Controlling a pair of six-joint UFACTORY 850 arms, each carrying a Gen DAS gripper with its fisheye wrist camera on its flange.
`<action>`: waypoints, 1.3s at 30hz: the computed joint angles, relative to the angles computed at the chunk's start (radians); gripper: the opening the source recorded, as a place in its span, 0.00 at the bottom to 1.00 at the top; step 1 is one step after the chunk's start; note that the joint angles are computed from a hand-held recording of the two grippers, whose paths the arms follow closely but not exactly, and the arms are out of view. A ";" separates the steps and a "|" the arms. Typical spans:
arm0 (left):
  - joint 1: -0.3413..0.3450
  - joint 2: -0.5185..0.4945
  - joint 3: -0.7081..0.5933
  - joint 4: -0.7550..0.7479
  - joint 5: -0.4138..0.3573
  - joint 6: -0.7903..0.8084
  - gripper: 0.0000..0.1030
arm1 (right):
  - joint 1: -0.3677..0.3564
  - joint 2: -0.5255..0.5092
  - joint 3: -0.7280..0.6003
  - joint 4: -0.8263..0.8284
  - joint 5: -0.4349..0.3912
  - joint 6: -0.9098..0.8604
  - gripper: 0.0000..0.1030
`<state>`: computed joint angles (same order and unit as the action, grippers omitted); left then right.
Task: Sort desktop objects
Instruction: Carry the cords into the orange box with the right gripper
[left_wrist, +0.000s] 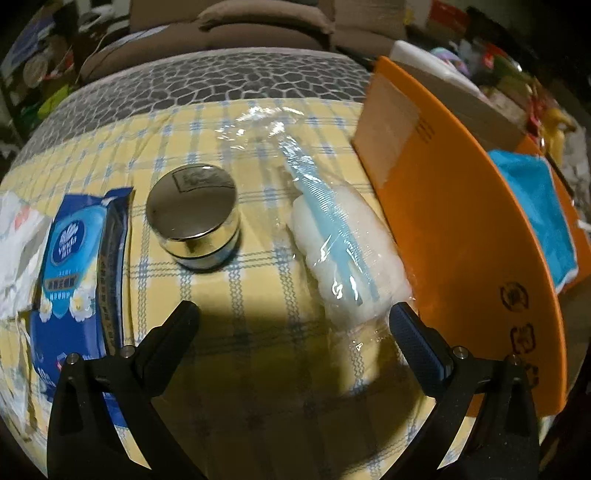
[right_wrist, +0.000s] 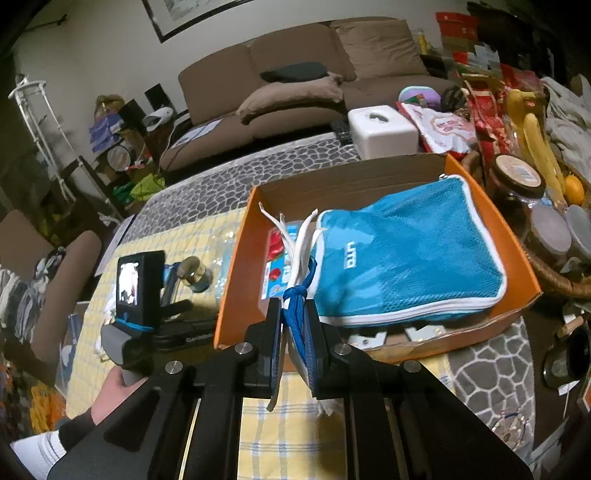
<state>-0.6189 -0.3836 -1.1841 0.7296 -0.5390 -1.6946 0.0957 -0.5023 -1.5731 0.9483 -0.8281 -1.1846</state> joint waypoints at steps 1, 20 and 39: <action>0.003 0.008 0.009 0.004 0.013 -0.016 1.00 | -0.004 -0.005 -0.012 -0.003 -0.002 0.004 0.11; 0.046 -0.021 -0.053 -0.131 0.005 0.097 1.00 | -0.002 -0.147 -0.253 -0.164 -0.061 0.089 0.11; 0.049 -0.025 -0.065 -0.100 -0.006 0.012 0.31 | 0.026 -0.106 -0.153 -0.116 -0.061 0.034 0.12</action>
<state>-0.5695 -0.4084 -1.2488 0.6296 -0.5447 -1.6827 0.1219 -0.6080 -1.7256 0.8319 -0.8887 -1.1503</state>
